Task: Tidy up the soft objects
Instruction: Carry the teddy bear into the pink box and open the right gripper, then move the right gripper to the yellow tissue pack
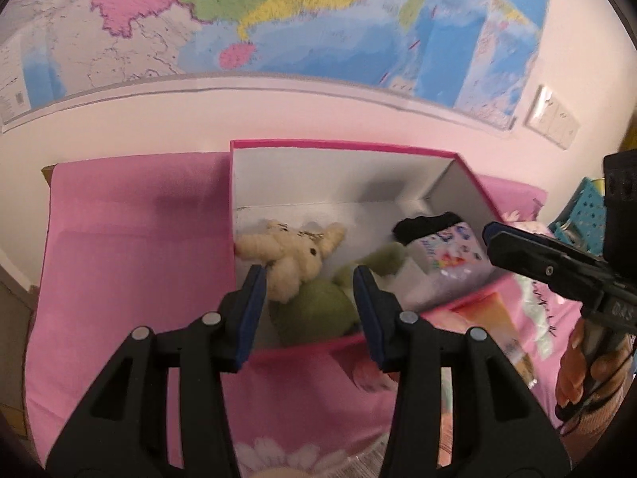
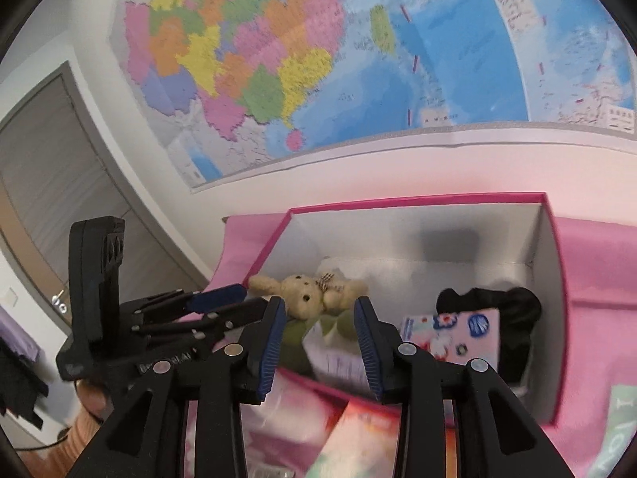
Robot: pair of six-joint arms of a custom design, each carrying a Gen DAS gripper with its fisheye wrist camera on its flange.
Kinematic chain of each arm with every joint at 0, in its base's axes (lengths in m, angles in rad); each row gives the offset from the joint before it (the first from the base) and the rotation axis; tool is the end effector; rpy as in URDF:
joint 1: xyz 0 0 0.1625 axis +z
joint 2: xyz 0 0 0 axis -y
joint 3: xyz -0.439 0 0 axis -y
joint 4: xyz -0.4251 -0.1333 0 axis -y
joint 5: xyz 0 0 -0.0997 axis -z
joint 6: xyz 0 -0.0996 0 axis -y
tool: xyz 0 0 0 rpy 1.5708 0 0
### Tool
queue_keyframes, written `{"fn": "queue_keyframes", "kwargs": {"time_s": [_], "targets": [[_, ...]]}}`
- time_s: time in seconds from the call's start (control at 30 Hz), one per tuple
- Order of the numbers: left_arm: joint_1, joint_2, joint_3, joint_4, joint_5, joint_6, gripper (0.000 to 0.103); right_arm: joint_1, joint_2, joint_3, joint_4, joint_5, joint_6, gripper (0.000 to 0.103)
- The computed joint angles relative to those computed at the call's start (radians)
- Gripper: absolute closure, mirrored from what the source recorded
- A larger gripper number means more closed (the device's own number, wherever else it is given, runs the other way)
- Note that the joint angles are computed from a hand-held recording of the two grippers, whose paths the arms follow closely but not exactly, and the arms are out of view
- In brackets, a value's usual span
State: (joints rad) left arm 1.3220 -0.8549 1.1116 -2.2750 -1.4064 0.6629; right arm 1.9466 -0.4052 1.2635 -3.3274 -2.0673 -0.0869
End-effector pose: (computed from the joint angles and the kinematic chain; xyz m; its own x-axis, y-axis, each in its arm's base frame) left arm -0.0598 -0.8429 0.3404 -0.6308 0.6751 -0.3826 0.7741 0.5815 -0.2503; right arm 0.3779 -0.7238 0.0373 -0.9312 -0.0265 0.3635 -0.3106 0.5794 -0.7536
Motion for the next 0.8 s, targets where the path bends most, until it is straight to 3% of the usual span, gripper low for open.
{"fn": "queue_keyframes", "kwargs": {"time_s": [0.33, 0.8], "targets": [[0.019, -0.140, 0.193, -0.056, -0.107, 0.027, 0.055, 0.014, -0.087, 0.200, -0.148, -0.004, 0.000, 0.060], [0.017, -0.244, 0.386, 0.035, -0.159, 0.090, 0.055, 0.001, -0.148, 0.460, -0.271, -0.146, 0.130, 0.055]]}}
